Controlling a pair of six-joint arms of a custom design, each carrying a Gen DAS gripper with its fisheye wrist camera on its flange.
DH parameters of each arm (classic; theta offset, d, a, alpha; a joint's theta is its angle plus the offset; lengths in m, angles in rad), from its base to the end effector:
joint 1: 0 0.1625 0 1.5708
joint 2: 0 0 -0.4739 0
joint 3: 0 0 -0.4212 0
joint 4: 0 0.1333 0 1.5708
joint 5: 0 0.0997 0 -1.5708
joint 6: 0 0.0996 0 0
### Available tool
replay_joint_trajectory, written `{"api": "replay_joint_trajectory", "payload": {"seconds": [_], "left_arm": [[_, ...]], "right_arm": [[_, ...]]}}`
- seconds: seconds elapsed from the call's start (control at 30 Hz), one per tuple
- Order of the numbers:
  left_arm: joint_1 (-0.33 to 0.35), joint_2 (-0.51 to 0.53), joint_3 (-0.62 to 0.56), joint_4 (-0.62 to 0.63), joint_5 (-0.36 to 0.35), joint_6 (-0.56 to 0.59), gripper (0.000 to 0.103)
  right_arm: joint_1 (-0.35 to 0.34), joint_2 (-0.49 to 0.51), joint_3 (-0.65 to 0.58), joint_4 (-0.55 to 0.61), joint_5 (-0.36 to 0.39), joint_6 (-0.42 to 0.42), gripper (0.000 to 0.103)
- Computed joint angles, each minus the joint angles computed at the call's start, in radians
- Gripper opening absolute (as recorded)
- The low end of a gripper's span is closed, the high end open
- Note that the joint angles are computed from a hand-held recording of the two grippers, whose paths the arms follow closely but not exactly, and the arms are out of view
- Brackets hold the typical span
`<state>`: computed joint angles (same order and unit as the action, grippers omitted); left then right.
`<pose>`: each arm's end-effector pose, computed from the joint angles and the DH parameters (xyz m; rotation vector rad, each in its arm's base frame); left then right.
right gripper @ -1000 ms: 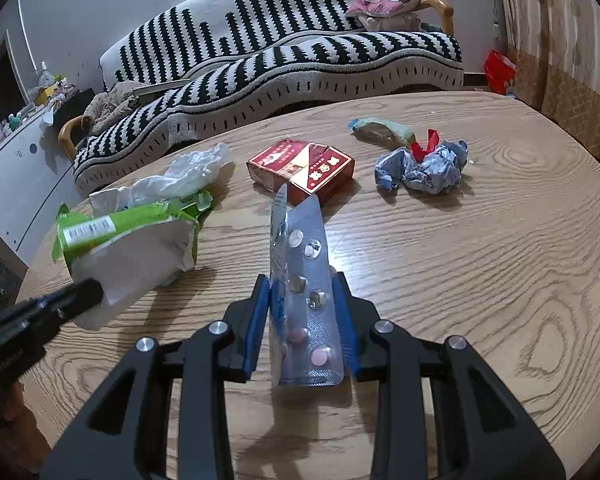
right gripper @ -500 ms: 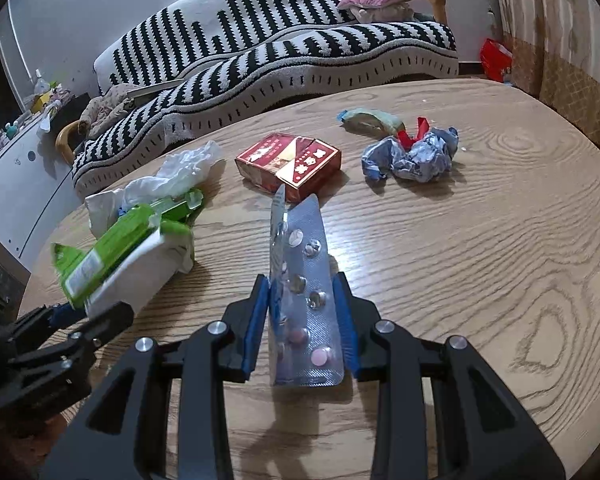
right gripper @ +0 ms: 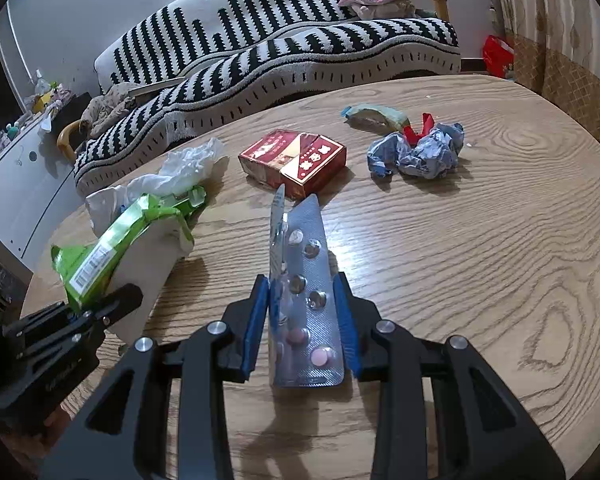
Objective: Collect trash
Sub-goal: 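Grasp the green box with the left gripper while the right grasps the pill blister pack, then carry the green box and blister pack over the black bin and release both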
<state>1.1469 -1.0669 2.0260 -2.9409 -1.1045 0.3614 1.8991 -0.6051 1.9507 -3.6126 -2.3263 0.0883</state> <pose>-0.0835 -0.6180 0.1909 0.8876 2.4839 -0.5684 0.2572 -0.5534 0.0298 -0.0546 -2.3739 1.0273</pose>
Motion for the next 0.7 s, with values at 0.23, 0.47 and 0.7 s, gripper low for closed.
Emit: {"api": "replay_joint_trajectory", "payload": {"seconds": [0.23,0.47,0.7], "left_arm": [[-0.009,-0.021,0.004,0.024,0.021,-0.055,0.012],[-0.099,-0.171,0.165,-0.024,-0.056,-0.164,0.012],[-0.328,-0.23,0.336,0.105,-0.192,-0.261,0.012]], "right_arm": [[0.009,-0.008,0.011,-0.006,0.018,0.01,0.033],[0.049,-0.084,0.19,-0.253,0.104,0.078,0.033],[0.136,-0.237,0.574,-0.567,-0.126,0.172,0.033]]}}
